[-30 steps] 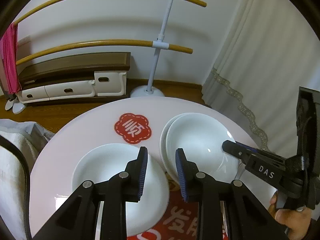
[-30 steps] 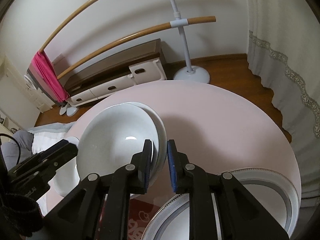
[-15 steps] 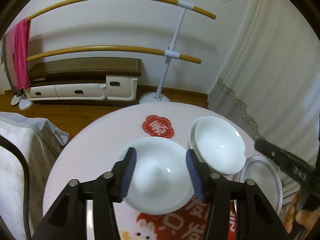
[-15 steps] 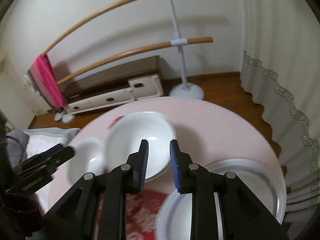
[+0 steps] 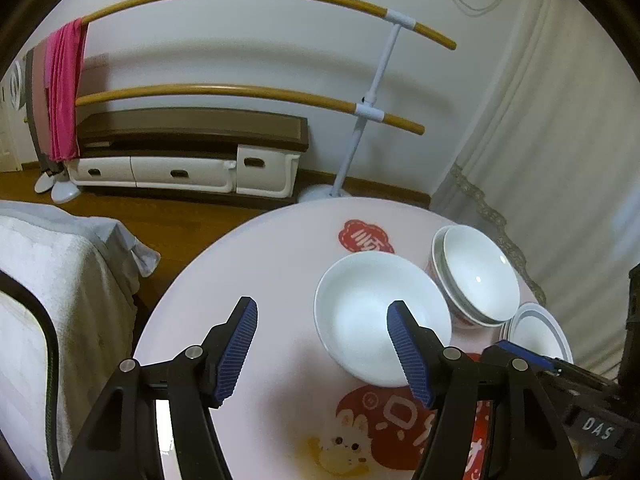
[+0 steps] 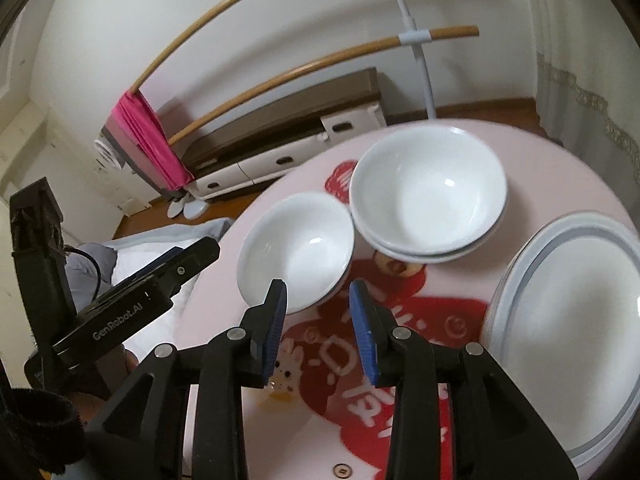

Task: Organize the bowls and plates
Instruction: 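Move both grippers to the remaining white bowl and close on its rim, then carry the white bowl with both grippers and lower it onto the bowl stack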

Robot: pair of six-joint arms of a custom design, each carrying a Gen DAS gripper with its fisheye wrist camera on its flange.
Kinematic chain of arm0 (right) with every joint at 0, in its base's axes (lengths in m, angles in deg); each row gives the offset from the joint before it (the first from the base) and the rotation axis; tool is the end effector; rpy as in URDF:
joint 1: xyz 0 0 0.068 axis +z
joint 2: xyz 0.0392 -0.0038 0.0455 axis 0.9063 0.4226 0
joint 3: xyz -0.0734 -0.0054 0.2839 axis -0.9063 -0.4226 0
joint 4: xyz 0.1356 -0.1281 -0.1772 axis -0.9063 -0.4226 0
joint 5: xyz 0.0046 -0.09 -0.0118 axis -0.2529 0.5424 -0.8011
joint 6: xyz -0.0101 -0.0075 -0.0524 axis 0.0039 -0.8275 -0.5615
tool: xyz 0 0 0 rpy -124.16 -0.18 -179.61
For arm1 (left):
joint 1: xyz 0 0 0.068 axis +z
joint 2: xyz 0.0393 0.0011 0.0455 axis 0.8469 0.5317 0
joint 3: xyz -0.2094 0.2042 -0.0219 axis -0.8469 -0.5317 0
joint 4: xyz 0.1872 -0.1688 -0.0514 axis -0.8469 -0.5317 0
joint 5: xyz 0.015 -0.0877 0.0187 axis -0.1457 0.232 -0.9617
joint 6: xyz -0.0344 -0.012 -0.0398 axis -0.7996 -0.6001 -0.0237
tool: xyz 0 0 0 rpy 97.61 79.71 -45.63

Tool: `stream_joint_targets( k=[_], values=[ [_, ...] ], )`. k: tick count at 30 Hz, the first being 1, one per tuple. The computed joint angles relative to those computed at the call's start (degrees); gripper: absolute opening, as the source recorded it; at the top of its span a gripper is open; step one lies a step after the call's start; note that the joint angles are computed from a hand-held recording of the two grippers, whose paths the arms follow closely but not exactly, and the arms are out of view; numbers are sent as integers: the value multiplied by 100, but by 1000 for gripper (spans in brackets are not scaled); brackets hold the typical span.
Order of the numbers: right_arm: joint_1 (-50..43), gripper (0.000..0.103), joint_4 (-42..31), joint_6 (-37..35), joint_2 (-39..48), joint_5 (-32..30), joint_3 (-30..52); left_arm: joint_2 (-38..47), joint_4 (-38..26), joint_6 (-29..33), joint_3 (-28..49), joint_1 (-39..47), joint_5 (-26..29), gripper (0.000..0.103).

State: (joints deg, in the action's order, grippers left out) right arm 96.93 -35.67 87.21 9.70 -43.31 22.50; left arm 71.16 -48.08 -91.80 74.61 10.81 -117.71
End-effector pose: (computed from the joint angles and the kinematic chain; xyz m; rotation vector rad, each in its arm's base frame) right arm 0.2510 0.1729 0.1713 -0.6240 2.6220 0.7802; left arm 0.1528 -0.1361 0.2482 -0.5699 2.3290 -0.1362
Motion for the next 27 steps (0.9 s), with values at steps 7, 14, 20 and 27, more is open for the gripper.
stream_joint_targets(
  k=[7,14,20,27],
  values=[
    [321,35,241,492,399,327,43,154,557,670,-210,624,686,58],
    [466,35,496,689,733,522,123,576,1173,1307,-315,1361,1454,28],
    [525,35,564,791,1065,629,323,486,1417,1591,-455,1658,1782,13],
    [633,35,662,804,1224,722,427,193,1429,1754,-786,1899,1939,12]
  ],
)
